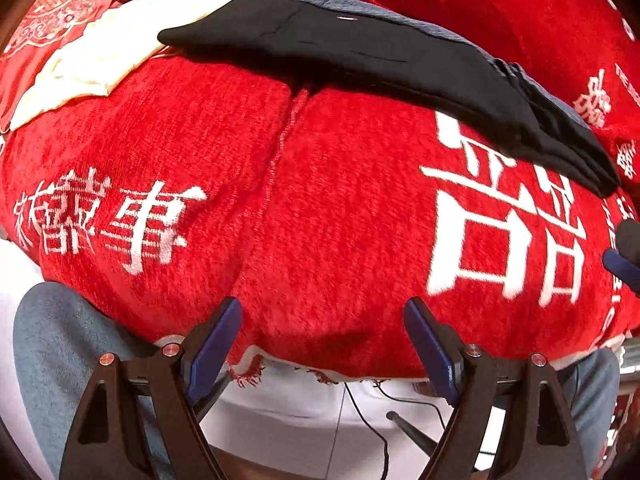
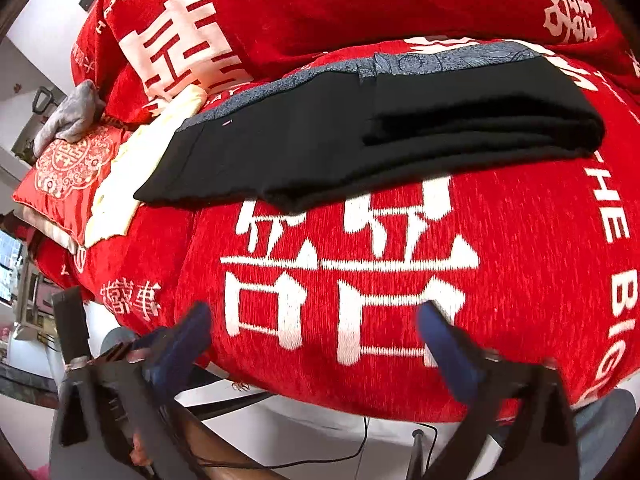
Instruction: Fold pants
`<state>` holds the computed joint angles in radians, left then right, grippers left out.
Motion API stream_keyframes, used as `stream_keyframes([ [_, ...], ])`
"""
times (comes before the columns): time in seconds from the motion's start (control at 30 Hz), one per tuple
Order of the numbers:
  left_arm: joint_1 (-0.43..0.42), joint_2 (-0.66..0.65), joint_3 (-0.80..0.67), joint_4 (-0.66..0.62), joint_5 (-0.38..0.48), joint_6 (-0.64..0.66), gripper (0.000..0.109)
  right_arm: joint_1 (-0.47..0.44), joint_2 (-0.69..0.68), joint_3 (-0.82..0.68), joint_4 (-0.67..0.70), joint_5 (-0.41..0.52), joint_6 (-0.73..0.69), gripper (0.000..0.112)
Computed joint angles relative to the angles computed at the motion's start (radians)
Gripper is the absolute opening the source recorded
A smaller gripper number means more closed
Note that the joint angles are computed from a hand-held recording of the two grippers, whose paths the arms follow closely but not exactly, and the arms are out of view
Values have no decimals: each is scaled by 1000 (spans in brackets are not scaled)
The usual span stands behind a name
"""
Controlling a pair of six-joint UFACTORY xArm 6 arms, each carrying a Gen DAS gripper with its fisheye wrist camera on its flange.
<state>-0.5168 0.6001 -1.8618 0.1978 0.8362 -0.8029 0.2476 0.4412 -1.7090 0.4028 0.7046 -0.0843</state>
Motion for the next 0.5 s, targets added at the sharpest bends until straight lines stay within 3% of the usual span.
stream_keyframes([
  [0.5,-4,-97,181,-1,-102,-27,84,39,-46,81,-87,18,93,103],
])
